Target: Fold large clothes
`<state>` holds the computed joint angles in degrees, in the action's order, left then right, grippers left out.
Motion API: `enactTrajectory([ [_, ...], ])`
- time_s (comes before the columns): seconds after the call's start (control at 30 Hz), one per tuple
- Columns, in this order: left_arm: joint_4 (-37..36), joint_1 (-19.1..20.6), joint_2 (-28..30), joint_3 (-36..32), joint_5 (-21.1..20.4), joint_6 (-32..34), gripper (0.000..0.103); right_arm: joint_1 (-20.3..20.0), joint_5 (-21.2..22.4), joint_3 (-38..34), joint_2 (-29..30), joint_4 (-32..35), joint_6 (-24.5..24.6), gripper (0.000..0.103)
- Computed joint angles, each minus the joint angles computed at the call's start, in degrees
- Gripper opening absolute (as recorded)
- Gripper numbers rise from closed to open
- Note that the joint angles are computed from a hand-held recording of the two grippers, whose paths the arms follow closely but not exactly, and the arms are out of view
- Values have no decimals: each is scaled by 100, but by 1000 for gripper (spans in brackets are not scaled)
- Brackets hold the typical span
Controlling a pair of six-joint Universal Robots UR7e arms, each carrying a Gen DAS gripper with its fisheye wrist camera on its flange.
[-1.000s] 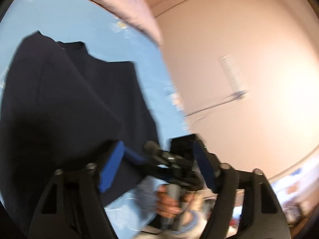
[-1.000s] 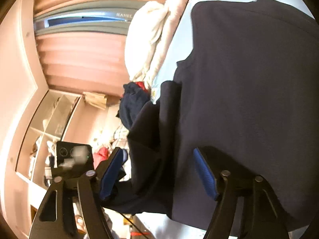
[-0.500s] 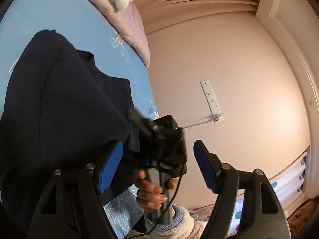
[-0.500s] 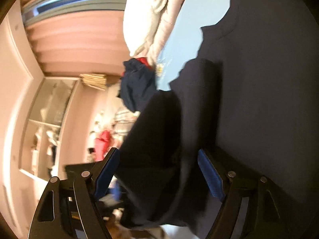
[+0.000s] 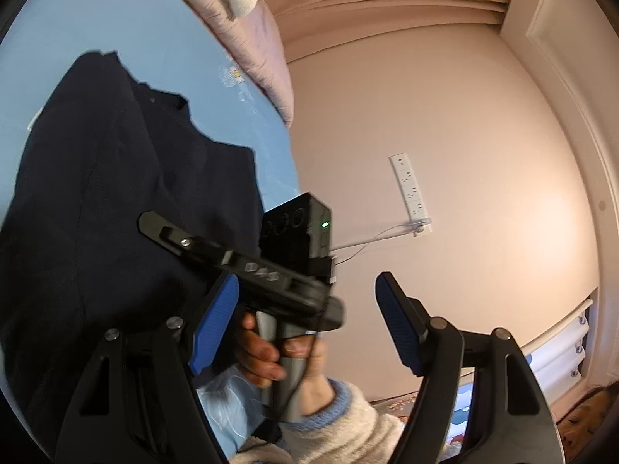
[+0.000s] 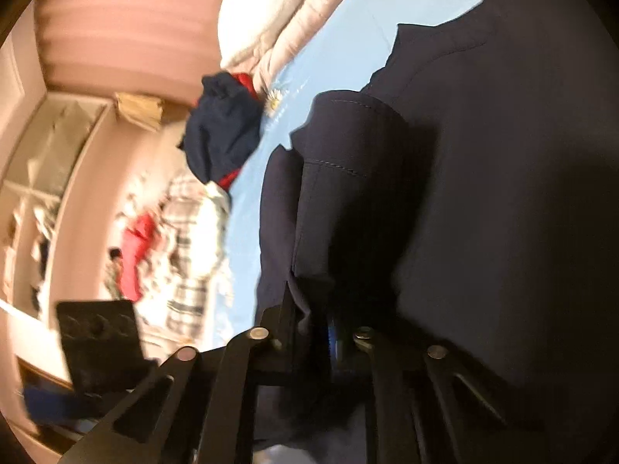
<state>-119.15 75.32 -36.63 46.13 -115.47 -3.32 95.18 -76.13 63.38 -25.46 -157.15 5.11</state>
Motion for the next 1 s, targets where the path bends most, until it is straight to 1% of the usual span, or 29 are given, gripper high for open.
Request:
enactTrajectory([
  [0.1, -298, -27, -292, 246, -75, 60, 74, 77, -211, 107, -56, -277, -293, 5],
  [0.13, -452, -33, -409, 357, -56, 60, 74, 108, -251, 173, -115, -439, -381, 5],
  [0.17, -676, -45, -558, 504, 66, 43, 76, 126, -272, 181, -142, -509, -432, 5],
  [0.2, -854, -67, -697, 650, 291, 68, 77, 157, -292, 196, -202, -590, -529, 5],
  [0.27, -1107, -129, -907, 901, 880, 120, 78, 224, -390, 115, -260, -627, -663, 5],
  [0.37, -1056, -128, -977, 1011, 1255, 131, 78, 331, -581, 59, -407, -692, -915, 5],
  [0.43, -974, -183, -968, 1086, 1692, 200, 78, 394, -732, 112, -599, -822, -1151, 5],
  [0.57, -718, -282, -794, 1049, 2079, 361, 78, 422, -1060, 218, -927, -885, -1459, 5],
  [0.63, -617, -407, -632, 984, 2376, 533, 78, 393, -1339, 253, -1062, -826, -1616, 5],
  [0.67, -600, -433, -667, 1090, 2459, 623, 78, 368, -1451, 261, -1104, -790, -1691, 5],
  [0.73, -481, -559, -514, 1026, 2800, 820, 78, 282, -1636, 258, -1142, -803, -1710, 5],
  [0.77, -472, -663, -425, 1021, 3064, 980, 78, 222, -1636, 274, -1165, -800, -1696, 5],
  [0.8, -502, -730, -349, 1011, 3225, 1110, 78, 187, -1644, 266, -1159, -834, -1620, 5],
  [0.83, -496, -760, -298, 994, 3296, 1204, 78, 69, -1505, 361, -1216, -942, -1480, 5],
  [0.87, -485, -816, -208, 957, 3403, 1312, 78, 31, -1421, 384, -1248, -957, -1410, 5],
  [0.93, -462, -892, -75, 890, 3562, 1470, 78, -137, -1154, 595, -1347, -1202, -1284, 5],
  [0.97, -462, -923, -33, 884, 3630, 1556, 78, -155, -1110, 632, -1365, -1273, -1249, 5],
  [1.0, -507, -974, 23, 900, 3783, 1689, 78, -243, -1032, 738, -1405, -1410, -1197, 5],
])
